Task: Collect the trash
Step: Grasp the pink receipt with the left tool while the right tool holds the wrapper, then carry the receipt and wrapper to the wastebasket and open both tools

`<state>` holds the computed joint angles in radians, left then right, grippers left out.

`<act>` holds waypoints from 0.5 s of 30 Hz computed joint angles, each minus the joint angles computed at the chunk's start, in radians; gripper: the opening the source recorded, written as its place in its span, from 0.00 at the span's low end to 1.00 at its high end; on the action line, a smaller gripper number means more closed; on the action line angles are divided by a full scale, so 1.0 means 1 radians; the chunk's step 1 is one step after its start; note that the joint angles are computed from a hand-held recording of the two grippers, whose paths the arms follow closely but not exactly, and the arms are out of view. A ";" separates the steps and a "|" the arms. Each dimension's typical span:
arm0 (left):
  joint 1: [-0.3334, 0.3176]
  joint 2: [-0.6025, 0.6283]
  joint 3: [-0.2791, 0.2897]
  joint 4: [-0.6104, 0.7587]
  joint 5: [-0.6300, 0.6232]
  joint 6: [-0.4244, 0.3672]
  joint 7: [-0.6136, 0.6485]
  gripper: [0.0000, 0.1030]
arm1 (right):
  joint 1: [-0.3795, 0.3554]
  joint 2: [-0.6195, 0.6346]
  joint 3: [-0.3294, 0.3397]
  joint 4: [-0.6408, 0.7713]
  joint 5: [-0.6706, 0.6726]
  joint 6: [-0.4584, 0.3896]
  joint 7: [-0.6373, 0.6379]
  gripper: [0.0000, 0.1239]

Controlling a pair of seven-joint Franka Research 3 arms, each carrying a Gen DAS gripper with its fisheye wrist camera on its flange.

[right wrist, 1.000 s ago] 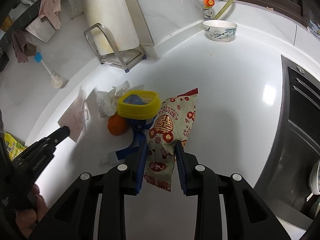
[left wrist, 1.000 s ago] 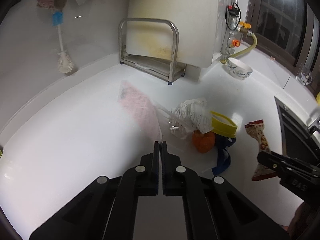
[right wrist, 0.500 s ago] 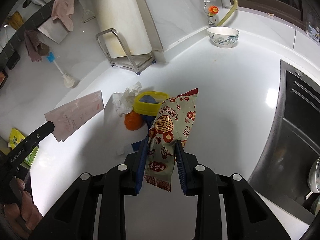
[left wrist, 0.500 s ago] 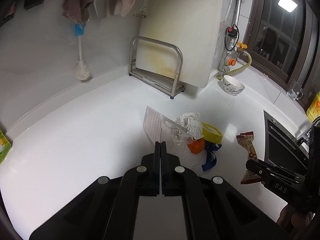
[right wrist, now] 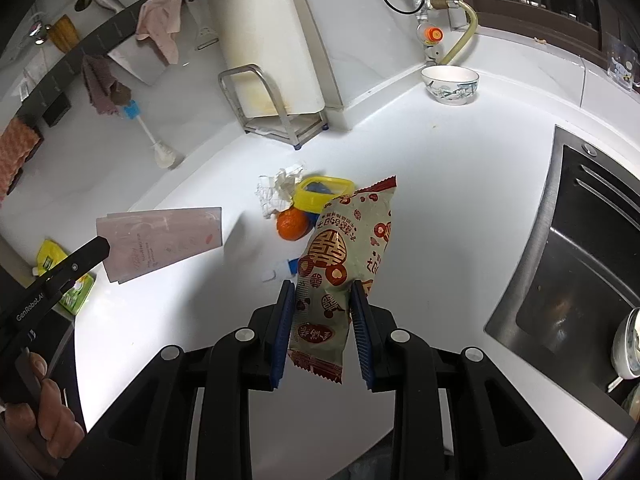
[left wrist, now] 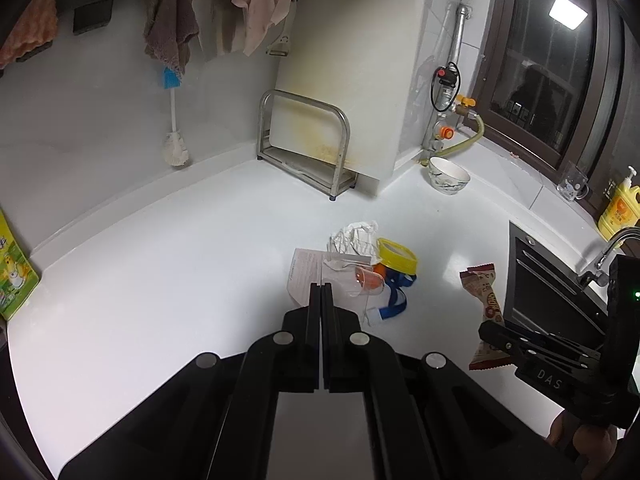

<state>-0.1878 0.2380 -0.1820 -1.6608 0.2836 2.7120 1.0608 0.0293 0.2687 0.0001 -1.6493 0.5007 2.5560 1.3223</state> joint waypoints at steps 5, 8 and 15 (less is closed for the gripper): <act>-0.020 -0.054 0.007 -0.056 0.047 0.000 -0.058 0.01 | -0.012 -0.050 0.009 -0.062 0.051 0.001 -0.065 0.22; -0.034 -0.083 0.009 -0.084 0.091 -0.010 -0.113 0.01 | -0.018 -0.082 0.007 -0.101 0.091 -0.005 -0.112 0.22; -0.063 -0.173 -0.013 -0.173 0.195 -0.058 -0.273 0.01 | -0.028 -0.183 -0.016 -0.214 0.170 -0.052 -0.243 0.22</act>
<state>-0.2509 0.0650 -0.1954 -1.8334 0.4789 2.6540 0.7880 0.0016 0.0857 -0.0161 -1.8631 0.6712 2.5036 1.0793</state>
